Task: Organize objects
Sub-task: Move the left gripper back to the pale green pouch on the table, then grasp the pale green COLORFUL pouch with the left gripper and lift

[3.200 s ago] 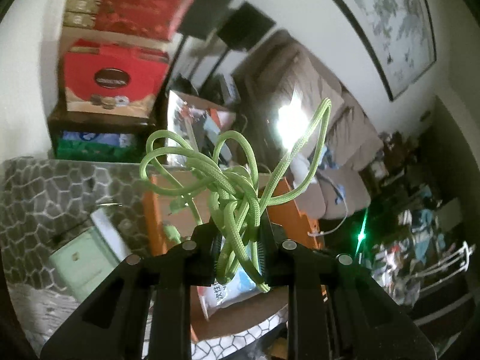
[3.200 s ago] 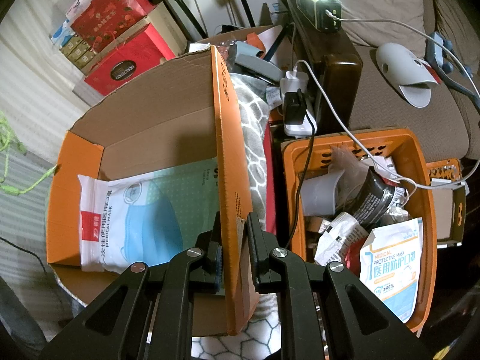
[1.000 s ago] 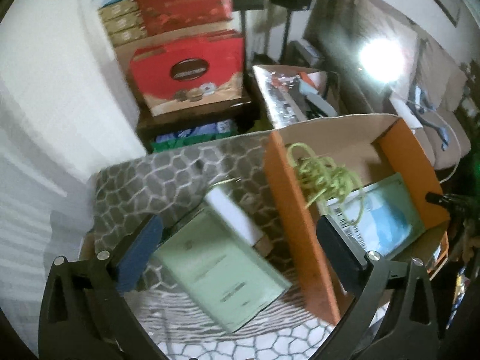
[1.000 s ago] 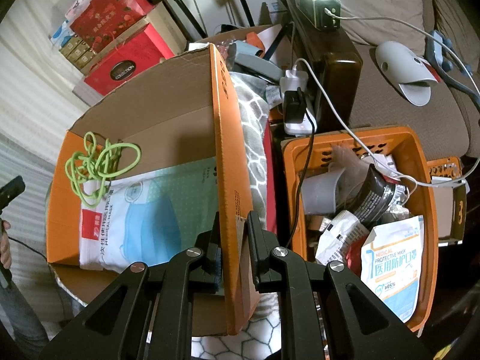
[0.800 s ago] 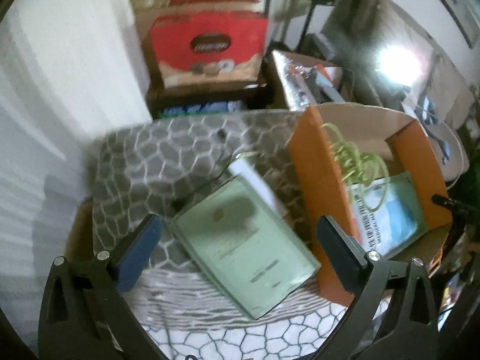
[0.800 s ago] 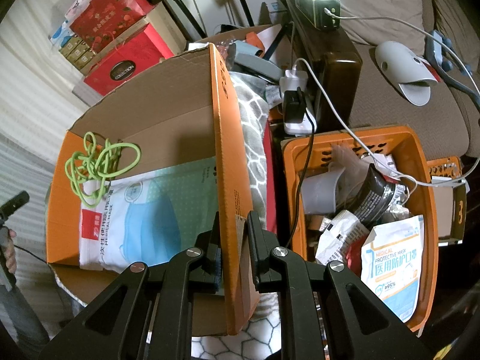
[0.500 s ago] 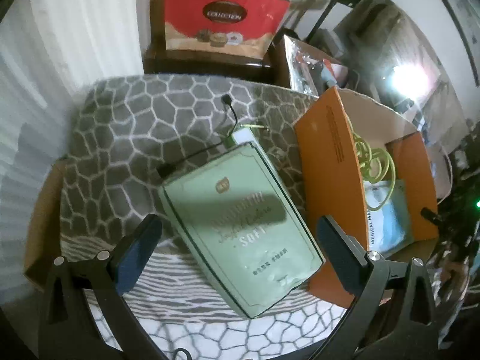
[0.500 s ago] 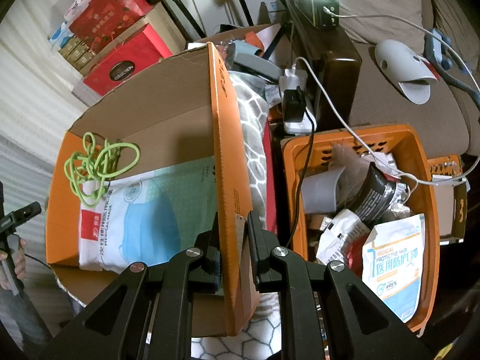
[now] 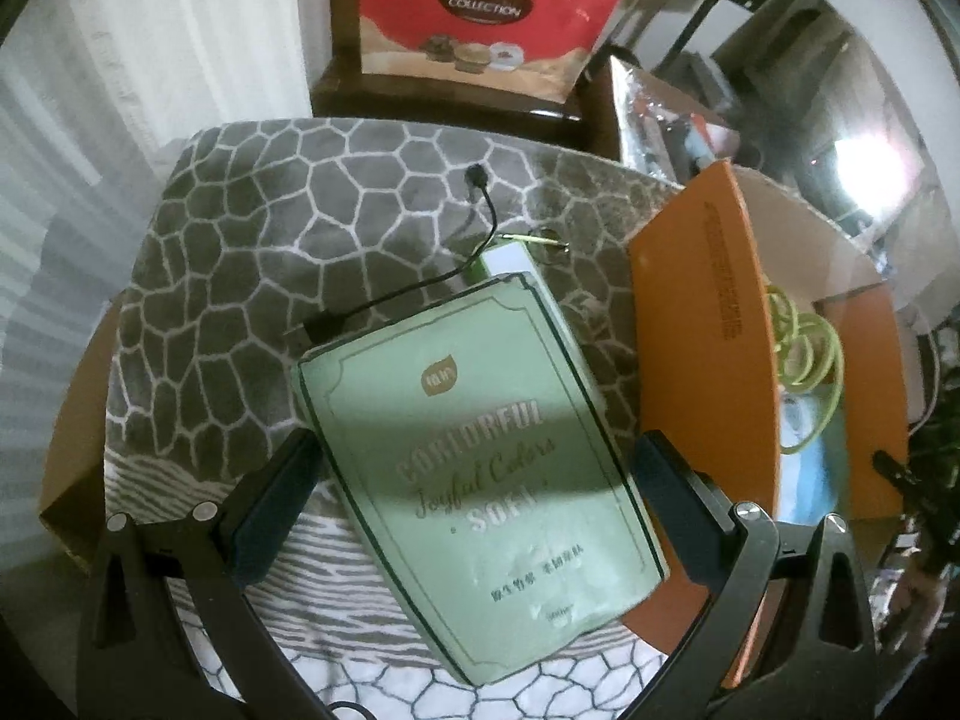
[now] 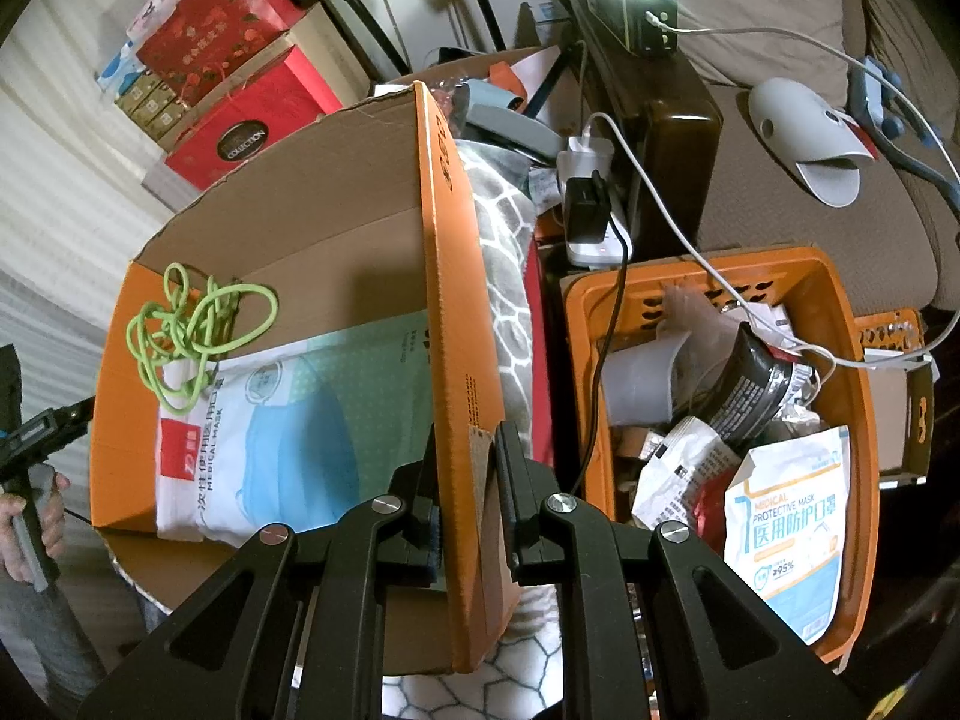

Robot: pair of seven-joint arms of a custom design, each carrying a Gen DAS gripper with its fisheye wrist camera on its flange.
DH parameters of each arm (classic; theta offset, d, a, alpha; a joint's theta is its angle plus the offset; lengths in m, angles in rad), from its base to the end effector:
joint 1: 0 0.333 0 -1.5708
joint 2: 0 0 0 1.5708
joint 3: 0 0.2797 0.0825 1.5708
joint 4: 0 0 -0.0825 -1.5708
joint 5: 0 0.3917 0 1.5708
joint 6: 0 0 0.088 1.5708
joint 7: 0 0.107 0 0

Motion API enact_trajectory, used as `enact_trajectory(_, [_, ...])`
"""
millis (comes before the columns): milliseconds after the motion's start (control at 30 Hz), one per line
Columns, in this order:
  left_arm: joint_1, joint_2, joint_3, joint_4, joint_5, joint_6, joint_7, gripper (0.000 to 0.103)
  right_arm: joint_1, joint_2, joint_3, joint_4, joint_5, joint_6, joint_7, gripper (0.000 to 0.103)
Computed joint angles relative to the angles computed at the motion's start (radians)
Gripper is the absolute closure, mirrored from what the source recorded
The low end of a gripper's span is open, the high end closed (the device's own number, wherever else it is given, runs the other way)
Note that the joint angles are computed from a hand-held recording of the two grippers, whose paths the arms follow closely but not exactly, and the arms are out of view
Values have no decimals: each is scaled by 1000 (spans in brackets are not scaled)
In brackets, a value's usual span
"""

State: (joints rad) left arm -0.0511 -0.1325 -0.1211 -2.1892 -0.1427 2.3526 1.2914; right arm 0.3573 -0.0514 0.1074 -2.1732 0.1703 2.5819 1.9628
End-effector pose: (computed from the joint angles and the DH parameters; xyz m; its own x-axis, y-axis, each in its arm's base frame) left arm 0.5367 -0.0964 0.4340 0.1643 -0.9690 0.1845 -0.9473 -0.2071 -0.2445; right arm 0.5118 0.2537 0.4246 0.0070 -0.9557 -0.2943 -0.9321 0.1004 -0.3481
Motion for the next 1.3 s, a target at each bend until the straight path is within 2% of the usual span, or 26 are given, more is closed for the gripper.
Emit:
enact_trajectory(300, [-5, 34, -16, 27, 87, -7, -10, 0, 0, -1, 0, -2, -1, 1, 2, 89])
enact_trajectory(433, [-10, 20, -18, -1, 109, 37, -10, 0, 0, 0, 0, 0, 1, 0, -1, 89])
enact_trajectory(767, [-20, -37, -22, -73, 147, 121, 21, 10, 0, 0, 0, 0, 0, -1, 0, 89])
enact_trajectory(933, [-25, -76, -14, -115, 121, 155, 47, 13, 0, -1, 0, 0, -1, -2, 0, 89])
enact_trajectory(1100, [-30, -114, 9, -146, 42, 182, 88, 23, 0, 0, 0, 0, 0, -1, 0, 89])
enact_trajectory(1300, [-34, -159, 33, -163, -50, 198, 141, 29, 0, 0, 0, 1, -1, -2, 1, 89])
